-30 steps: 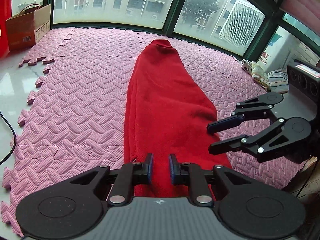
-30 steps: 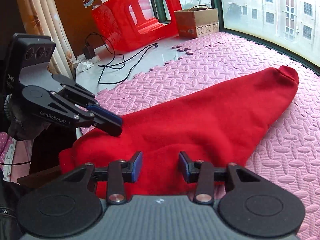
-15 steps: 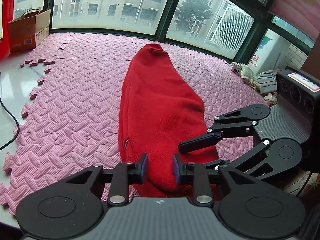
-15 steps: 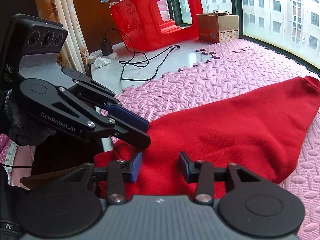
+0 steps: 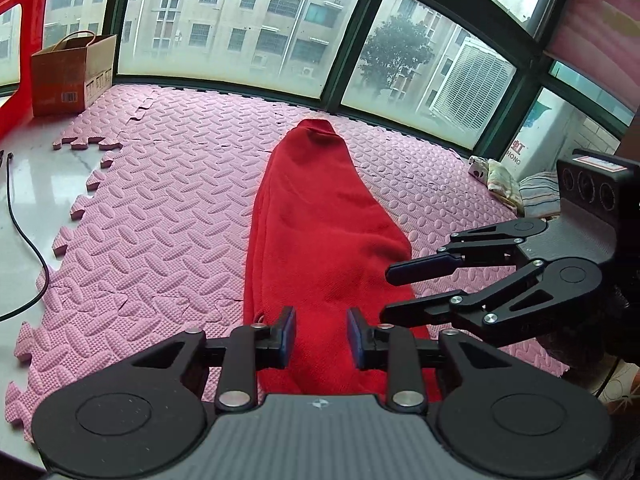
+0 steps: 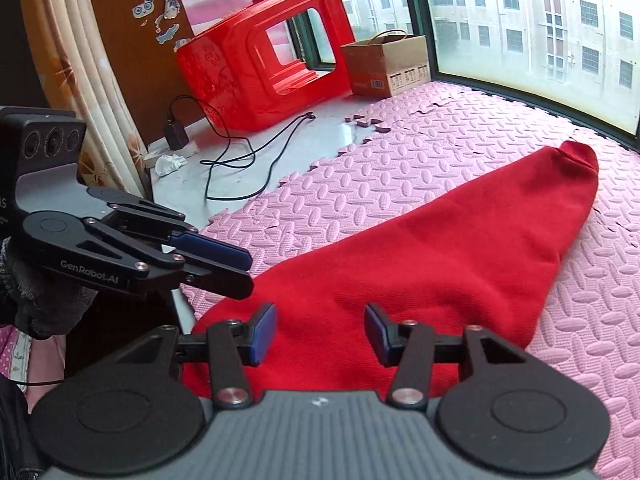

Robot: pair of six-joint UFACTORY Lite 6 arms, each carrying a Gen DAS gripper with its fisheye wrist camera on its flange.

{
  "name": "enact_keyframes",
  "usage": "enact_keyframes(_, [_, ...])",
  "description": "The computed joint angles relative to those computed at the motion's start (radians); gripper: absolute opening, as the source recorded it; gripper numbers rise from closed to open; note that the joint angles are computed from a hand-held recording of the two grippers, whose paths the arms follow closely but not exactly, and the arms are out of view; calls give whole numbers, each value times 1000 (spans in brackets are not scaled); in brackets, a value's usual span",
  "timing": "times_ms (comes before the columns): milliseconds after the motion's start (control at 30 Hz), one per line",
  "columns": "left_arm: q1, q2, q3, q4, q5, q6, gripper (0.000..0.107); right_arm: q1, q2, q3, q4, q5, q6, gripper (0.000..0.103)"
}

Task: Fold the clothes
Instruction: 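Move the right gripper to the hoodie strip's cuff end and close on it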

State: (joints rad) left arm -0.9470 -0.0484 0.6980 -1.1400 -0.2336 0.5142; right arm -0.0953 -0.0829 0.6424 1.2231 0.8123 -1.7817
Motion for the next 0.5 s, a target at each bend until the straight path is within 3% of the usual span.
enact_keyframes(233, [66, 145, 116, 212, 70, -208, 30, -62, 363, 389, 34, -56, 129, 50])
enact_keyframes(500, [123, 182, 138, 163, 137, -159, 30, -45, 849, 981, -28, -155, 426, 50])
